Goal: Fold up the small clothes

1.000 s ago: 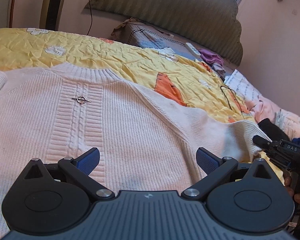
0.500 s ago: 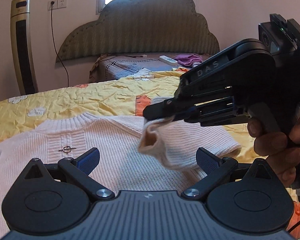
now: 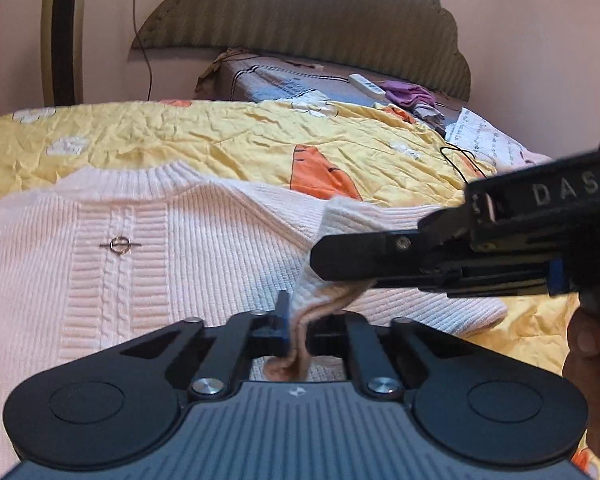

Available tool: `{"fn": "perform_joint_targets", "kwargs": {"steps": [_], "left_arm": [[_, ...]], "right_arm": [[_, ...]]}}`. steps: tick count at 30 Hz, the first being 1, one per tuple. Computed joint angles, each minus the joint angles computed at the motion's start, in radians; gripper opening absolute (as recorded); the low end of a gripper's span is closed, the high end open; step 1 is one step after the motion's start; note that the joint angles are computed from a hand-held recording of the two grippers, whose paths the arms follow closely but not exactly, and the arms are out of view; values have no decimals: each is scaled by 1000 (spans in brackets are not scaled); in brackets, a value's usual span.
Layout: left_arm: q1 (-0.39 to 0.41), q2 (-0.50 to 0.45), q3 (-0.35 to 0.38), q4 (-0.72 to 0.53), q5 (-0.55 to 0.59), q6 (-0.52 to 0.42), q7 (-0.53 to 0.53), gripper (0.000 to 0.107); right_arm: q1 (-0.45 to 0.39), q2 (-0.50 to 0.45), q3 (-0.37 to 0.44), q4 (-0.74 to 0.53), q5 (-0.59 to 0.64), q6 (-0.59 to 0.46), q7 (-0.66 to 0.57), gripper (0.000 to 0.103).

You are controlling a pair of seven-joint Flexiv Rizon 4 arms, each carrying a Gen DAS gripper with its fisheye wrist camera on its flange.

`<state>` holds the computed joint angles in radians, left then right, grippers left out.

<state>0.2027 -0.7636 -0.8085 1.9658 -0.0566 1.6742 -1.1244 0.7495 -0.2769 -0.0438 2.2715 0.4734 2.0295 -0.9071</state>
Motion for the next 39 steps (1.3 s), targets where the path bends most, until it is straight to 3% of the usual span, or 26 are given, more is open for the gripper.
{"fn": "perform_joint_targets", "kwargs": {"steps": [2, 4, 5, 6, 9, 11, 13, 15, 18, 21, 27, 29, 32, 35, 39], "left_arm": [[-11, 5, 23, -17, -58, -46, -53, 6], [0, 3, 31, -31, -111, -87, -85, 6], [-5, 10, 49, -34, -129, -92, -96, 6], [4, 15, 52, -34, -141, -88, -98, 6], [122, 5, -47, -14, -164, -87, -85, 6], [194, 1, -102, -7, -166, -82, -81, 6], [216, 20, -89, -19, -168, -83, -94, 6], [171, 63, 12, -48, -185, -89, -122, 6], [142, 84, 103, -81, -235, -143, -135, 6], [88, 97, 193, -101, -271, -185, -133, 6], [62, 103, 211, -80, -333, -170, -70, 6], [57, 103, 213, -82, -353, -172, -50, 6], [49, 105, 223, -84, -380, -182, -28, 6], [47, 109, 224, -79, -410, -190, -6, 6], [57, 105, 193, -64, -440, -205, 47, 6]], "right_arm": [[-18, -11, 17, -3, -14, -7, 14, 18], [41, -2, -40, 0, 35, -25, 5, 44], [41, -5, -36, 13, 42, 11, 22, 67], [26, -14, -12, 28, 57, 73, 31, 76], [-54, -43, 90, 81, 95, 278, 79, 75], [-135, -78, 175, 132, 97, 427, 181, 75], [-180, -115, 221, 173, 105, 535, 260, 75], [-180, -123, 227, 193, 150, 547, 280, 75], [-172, -114, 199, 197, 176, 479, 245, 75], [-132, -68, 127, 158, 217, 296, 122, 75], [-153, -90, 46, 76, 65, 80, 54, 74], [-201, -115, 65, 48, -10, 64, 77, 73], [-201, -161, 42, 10, -55, 81, 81, 60], [-189, -176, 7, -12, -105, 17, 71, 20], [-64, -122, -138, 19, -83, -22, 2, 15]]}}
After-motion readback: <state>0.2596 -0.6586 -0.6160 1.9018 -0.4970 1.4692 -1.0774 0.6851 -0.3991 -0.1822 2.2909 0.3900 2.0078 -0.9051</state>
